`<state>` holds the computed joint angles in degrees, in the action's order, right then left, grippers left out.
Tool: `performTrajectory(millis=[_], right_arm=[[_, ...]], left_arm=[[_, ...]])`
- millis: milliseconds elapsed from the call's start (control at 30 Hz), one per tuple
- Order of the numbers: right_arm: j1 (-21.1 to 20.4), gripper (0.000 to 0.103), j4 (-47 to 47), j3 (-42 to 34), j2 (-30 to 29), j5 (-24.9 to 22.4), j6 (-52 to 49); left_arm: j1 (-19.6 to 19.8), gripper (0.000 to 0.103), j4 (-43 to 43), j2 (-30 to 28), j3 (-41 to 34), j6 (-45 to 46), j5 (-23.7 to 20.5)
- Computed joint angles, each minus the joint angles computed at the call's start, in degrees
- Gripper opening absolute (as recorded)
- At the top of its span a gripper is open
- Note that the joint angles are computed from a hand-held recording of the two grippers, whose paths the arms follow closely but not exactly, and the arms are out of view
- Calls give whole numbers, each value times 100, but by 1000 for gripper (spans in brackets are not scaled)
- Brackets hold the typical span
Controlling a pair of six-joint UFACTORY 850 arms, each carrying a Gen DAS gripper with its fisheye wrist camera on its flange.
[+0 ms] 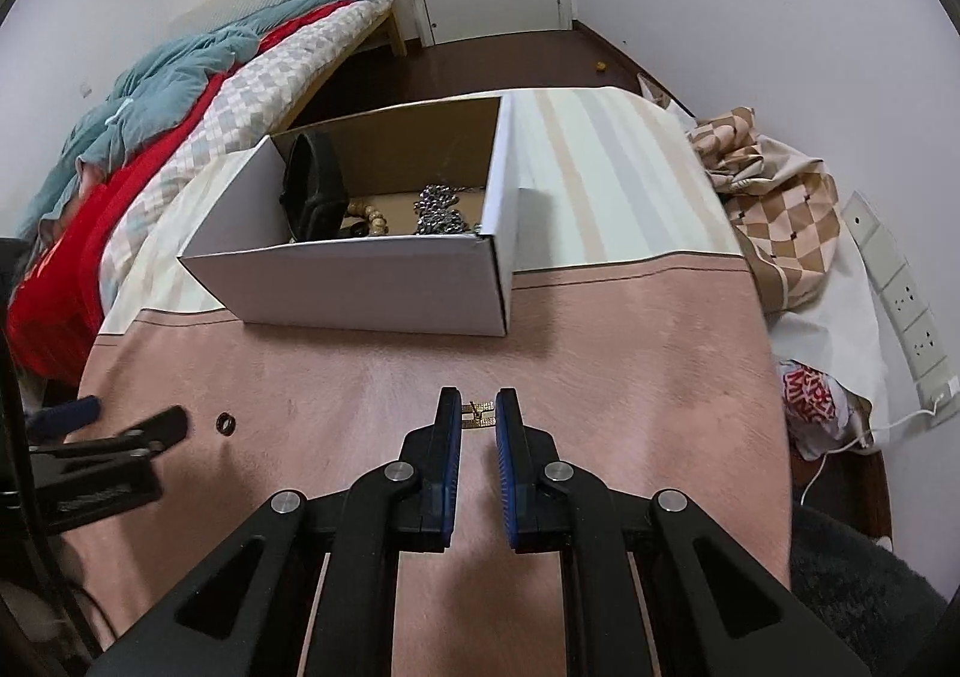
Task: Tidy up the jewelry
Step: 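Grasp the black ring with the left gripper while the right grasps the small gold piece, then carry the ring and gold piece into the white box and open both grippers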
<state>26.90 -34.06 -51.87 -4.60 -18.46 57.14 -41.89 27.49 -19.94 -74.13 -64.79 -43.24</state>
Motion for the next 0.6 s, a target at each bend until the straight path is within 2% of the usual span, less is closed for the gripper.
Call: performTrajectory(millis=[67, 133, 200, 233, 300, 333, 367, 400, 600], right_arm=[[5, 12, -28, 48, 63, -40, 62], [-8, 12, -46, 89, 103, -80, 112], [-28, 12, -55, 119, 137, -101, 141], [-37, 12, -64, 128, 149, -108, 163], [-52, 12, -60, 128, 151, -114, 166], [-58, 12, -84, 126, 154, -120, 200], [-61, 12, -82, 117, 152, -120, 202], [-69, 12, -76, 125, 162, -115, 194], [-44, 12, -182, 116, 215, -102, 307]], left_arm=[[-36, 102, -82, -123, -94, 170, 62], [-76, 95, -54, -183, -134, 235, 129], [-113, 69, -68, -235, -171, 340, 172], [-124, 59, -112, -258, -178, 398, 200], [-142, 30, -108, -223, -136, 419, 387], [-158, 24, -88, -232, -153, 437, 397], [-176, 14, -89, -250, -187, 498, 398], [-178, 10, -97, -246, -188, 525, 401], [-228, 10, 48, -191, -162, 440, 445]])
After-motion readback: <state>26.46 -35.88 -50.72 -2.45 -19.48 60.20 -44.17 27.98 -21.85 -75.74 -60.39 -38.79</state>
